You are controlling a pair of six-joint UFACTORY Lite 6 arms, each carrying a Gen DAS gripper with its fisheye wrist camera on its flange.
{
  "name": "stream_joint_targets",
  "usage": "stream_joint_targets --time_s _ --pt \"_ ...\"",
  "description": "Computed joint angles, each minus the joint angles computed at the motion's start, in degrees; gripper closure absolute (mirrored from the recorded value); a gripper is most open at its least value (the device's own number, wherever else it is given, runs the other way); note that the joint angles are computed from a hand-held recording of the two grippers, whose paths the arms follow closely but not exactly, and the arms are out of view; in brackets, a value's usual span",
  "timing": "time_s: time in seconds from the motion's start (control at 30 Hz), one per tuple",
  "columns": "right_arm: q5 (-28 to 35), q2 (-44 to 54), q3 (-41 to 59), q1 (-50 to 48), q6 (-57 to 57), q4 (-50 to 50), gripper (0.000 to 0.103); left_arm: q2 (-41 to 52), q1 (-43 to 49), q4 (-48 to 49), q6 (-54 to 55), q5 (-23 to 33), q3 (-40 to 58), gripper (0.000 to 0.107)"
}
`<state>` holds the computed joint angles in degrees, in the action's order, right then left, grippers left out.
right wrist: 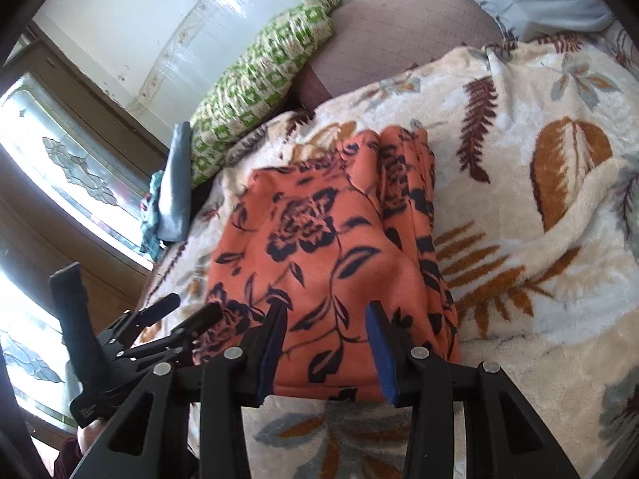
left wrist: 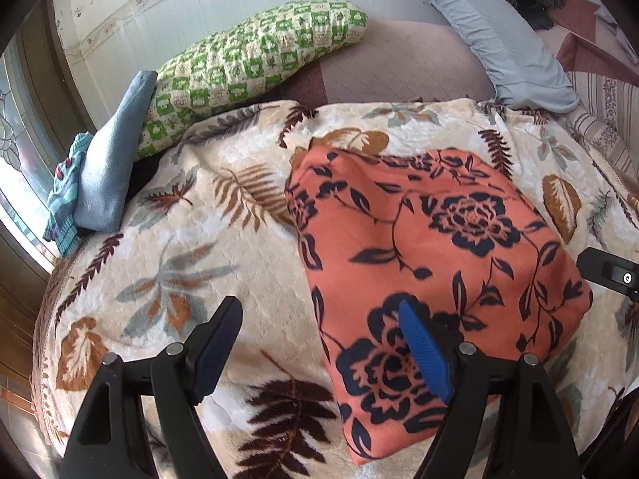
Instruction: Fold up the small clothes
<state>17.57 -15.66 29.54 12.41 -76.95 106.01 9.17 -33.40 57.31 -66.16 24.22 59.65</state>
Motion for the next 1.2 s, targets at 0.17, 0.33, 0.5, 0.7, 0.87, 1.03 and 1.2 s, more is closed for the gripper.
stream_joint_targets --time_s 0.17,0.33,0.5,0.7,0.87,1.03,1.2 --pt "6.6 7.7 10.0 -6.8 3.8 -3.1 0.059 13.2 4.8 -9.8 15.5 4.5 20.5 0.025" --pt "14.8 28.6 27.5 -10.5 10.7 -8.8 0.059 32.5 7.8 -20.8 29.5 9.8 41.7 0.025" --pt "14.2 44.1 36.3 -9.8 13.9 -12.1 0.058 38.4 7.4 -17.3 24.7 9.1 43.7 0.025" --pt "9.8 32.8 28.2 -8.2 11.3 -11.8 0.054 29.3 6.3 -18.8 24.0 9.1 35.7 0.024" --pt "8.4 17.7 16.2 -7.5 6.9 -7.2 0.053 12.5 4.1 -16.1 19.6 5.5 17.0 0.024" --pt "4.5 9.5 7.1 -4.1 13.2 -10.8 0.051 2.3 -0.7 -7.6 8.7 3.9 1.8 0.024" --pt "-3.3 15.6 7.7 1.1 21.1 -17.9 0.056 8.0 -1.9 -1.3 -0.7 0.6 -1.8 0.011"
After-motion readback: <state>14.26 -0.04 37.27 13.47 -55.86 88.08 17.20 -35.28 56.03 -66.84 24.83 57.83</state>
